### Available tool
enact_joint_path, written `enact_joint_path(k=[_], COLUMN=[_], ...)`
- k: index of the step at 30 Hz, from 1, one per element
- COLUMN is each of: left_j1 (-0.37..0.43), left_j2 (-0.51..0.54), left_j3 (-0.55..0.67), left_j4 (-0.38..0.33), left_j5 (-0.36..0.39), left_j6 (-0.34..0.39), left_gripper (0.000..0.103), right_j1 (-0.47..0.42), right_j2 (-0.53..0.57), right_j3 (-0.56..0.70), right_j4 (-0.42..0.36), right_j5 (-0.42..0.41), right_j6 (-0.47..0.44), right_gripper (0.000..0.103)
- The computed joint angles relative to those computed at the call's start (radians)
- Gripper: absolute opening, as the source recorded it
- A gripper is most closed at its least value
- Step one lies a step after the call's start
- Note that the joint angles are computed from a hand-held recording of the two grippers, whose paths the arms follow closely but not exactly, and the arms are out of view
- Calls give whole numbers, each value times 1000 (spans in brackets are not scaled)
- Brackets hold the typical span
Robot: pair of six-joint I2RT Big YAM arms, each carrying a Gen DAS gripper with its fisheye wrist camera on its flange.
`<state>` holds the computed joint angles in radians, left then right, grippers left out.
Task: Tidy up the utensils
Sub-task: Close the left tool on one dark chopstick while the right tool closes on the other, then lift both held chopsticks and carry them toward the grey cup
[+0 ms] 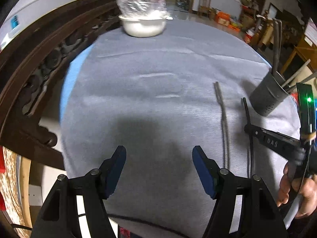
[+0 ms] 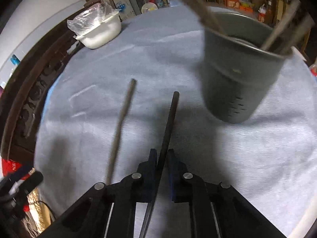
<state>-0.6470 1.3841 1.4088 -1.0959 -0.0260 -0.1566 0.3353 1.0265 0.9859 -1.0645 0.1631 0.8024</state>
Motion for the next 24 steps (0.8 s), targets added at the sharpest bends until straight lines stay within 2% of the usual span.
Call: enact_joint_path(k=[5,10,12,14,17,19,21,24], left_j1=[-36,-73,-78,-80,-86,-88,-85,-88], left_j2=[88,180,214,245,278,294,316,316], left_j3=[94,173,197,222,245,251,258,247], left_j4=[-58,-100,-111,-133,-139,-137,-137,-115], left_j5=[66,108,149,177,226,235,280,280], left_j6=[13,19,19,13,10,10,17,20], left_gripper=[70,68,54,45,40,30,15,9], right_j1=[-60,-117,-124,-128,-145,-147,-148,-144], right_j2=[-70,-124,-137,-152,-177,-187,-197,-203], right_j3=[-43,-85,-97,-112,-133,-140,-147,-151], right_j4=[-14,22,37,53,69,72,76,84], right_j5=[-51,-133,-147,-156,-184,-194,-199,-197], right_j6=[-22,-26,-33,-42,-44,-42,-39,-33], right_gripper=[12,10,10,10,10,10,10,10])
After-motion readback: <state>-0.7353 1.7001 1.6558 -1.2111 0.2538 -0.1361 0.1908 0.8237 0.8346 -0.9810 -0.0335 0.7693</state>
